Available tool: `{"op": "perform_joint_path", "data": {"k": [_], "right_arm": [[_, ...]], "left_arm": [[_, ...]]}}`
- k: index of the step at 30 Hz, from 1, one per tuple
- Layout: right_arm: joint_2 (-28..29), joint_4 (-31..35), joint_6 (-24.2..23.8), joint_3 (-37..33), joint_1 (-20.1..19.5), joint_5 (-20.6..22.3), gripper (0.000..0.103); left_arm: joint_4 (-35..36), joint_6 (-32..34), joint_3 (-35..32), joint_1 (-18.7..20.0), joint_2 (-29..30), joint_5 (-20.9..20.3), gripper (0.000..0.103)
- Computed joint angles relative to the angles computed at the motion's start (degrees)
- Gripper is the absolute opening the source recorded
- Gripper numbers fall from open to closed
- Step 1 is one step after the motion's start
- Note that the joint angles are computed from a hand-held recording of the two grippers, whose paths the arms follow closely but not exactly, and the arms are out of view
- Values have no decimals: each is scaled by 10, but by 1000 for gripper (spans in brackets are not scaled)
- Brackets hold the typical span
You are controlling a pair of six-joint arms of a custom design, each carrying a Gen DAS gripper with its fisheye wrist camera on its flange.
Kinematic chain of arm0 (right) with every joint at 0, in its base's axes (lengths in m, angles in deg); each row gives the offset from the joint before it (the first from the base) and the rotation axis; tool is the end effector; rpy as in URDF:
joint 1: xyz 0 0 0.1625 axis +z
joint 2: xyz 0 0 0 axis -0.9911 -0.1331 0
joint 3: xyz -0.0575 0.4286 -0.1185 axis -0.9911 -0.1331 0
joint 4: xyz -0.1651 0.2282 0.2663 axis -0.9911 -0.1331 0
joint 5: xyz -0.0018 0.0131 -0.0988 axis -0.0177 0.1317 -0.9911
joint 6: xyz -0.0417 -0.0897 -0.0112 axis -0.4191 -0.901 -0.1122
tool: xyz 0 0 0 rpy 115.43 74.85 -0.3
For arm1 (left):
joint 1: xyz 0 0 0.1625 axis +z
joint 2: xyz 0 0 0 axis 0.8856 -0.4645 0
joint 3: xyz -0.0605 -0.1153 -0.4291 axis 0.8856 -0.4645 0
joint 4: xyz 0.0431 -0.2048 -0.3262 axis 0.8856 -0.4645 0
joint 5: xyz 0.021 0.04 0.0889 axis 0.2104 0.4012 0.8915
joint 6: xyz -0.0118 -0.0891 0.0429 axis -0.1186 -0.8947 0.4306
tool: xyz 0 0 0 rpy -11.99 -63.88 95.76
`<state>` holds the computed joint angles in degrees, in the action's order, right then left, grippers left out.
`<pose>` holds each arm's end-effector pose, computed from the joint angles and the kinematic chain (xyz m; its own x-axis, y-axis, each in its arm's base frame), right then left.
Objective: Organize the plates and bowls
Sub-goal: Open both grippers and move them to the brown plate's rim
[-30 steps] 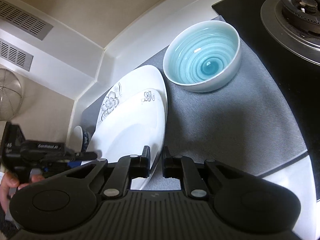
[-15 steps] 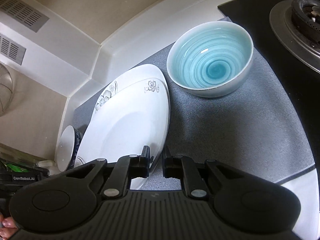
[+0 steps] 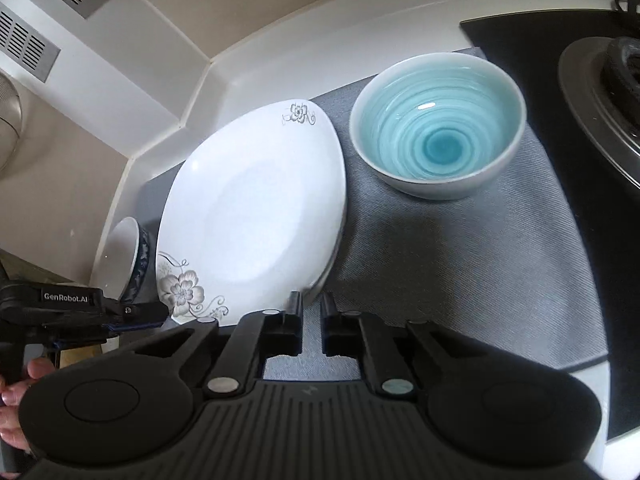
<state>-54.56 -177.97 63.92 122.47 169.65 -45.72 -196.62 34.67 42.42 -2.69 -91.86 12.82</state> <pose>0.0714 -0.8250 0.2769 -0.9628 0.0249 0.2690 -0.0972 0.8972 -0.4308 -0.2865 -0.8538 0.1369 -0.9010 -0.2481 -0.3558 -0.1064 0.9216 -0.3733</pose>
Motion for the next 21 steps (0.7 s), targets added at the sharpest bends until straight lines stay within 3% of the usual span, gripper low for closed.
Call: {"op": "perform_joint_path", "data": {"k": [5, 8, 11, 13, 14, 17, 18, 19, 21], "right_arm": [[-7, 10, -21, 7, 1, -1, 13], [-34, 10, -64, 51, 4, -11, 16], [-64, 28, -82, 97, 2, -9, 22], [-77, 52, -79, 117, -2, 2, 39], [-82, 58, -76, 127, -4, 6, 43], [-84, 76, -68, 139, -8, 21, 45], [-82, 79, -77, 140, -7, 13, 44], [-81, 70, -94, 143, -4, -5, 26], [-78, 42, -121, 148, 2, -37, 5]], "left_arm": [[5, 16, -13, 2, 6, 4, 11], [-42, 80, 51, -14, -24, 28, 12], [-60, 107, 102, -30, -47, 43, 26], [-74, 106, 142, -38, -64, 49, 37], [-78, 104, 158, -40, -70, 47, 40], [-76, 87, 182, -43, -77, 41, 41], [-71, 84, 182, -44, -76, 43, 41], [-63, 82, 181, -45, -73, 44, 41], [-46, 78, 178, -46, -69, 38, 42]]}}
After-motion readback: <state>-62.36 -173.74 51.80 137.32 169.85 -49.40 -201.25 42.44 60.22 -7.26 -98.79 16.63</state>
